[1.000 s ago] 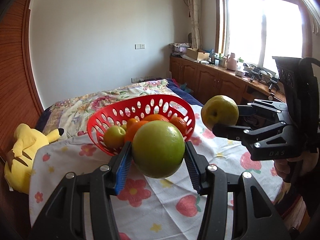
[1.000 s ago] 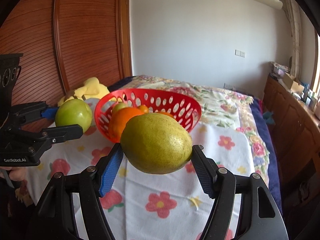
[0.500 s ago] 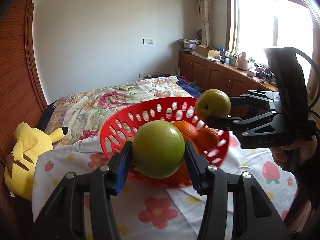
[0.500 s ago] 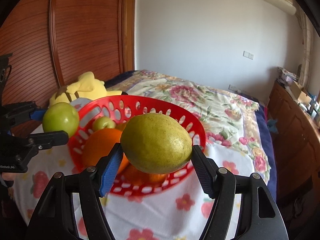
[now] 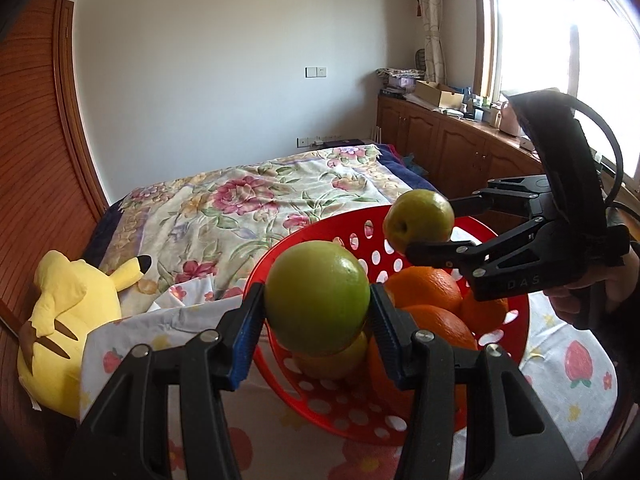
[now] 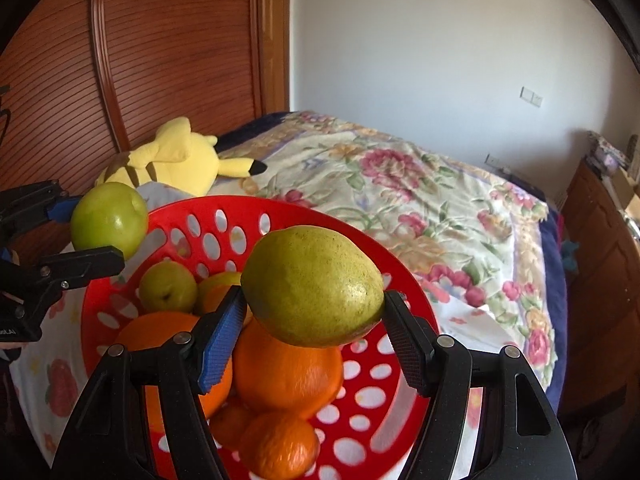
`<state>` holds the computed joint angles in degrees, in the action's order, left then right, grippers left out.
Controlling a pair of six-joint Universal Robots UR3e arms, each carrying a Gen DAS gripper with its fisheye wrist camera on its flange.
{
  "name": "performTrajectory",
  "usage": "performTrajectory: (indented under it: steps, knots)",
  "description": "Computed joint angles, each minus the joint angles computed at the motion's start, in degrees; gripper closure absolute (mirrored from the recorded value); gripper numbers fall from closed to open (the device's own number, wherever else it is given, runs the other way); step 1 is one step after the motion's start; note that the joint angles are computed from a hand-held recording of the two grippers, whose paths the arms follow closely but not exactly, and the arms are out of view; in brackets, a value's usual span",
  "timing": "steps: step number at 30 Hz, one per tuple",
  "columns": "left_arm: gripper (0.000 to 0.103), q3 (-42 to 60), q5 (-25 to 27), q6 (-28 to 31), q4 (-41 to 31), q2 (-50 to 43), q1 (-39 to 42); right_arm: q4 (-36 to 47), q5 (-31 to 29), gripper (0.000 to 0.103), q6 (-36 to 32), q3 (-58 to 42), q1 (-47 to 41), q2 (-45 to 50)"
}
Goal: Organize fruits
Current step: 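Carry the green apple with the left gripper while the right gripper carries the pear to the basket, then open both grippers to drop the apple and pear into the basket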
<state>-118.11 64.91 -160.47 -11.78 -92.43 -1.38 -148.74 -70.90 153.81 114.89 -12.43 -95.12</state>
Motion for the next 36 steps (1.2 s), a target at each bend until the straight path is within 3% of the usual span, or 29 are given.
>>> performTrajectory:
  steps: [10, 16, 36]
  knots:
    - [0.052, 4.0, 1.1, 0.0, -0.5, -4.4, -1.5, 1.7, -1.8, 0.033, 0.3, -4.1, 1.5, 5.9]
    - [0.052, 5.2, 1.6, -0.7, -1.1, -5.5, -1.9, 2.2, 1.4, 0.033, 0.9, -4.4, 0.2, 4.6]
    - [0.051, 8.5, 7.5, -4.3, 0.4, -9.9, -7.3, -2.6, 4.5, 0.033, 2.9, 9.7, -3.1, -9.5]
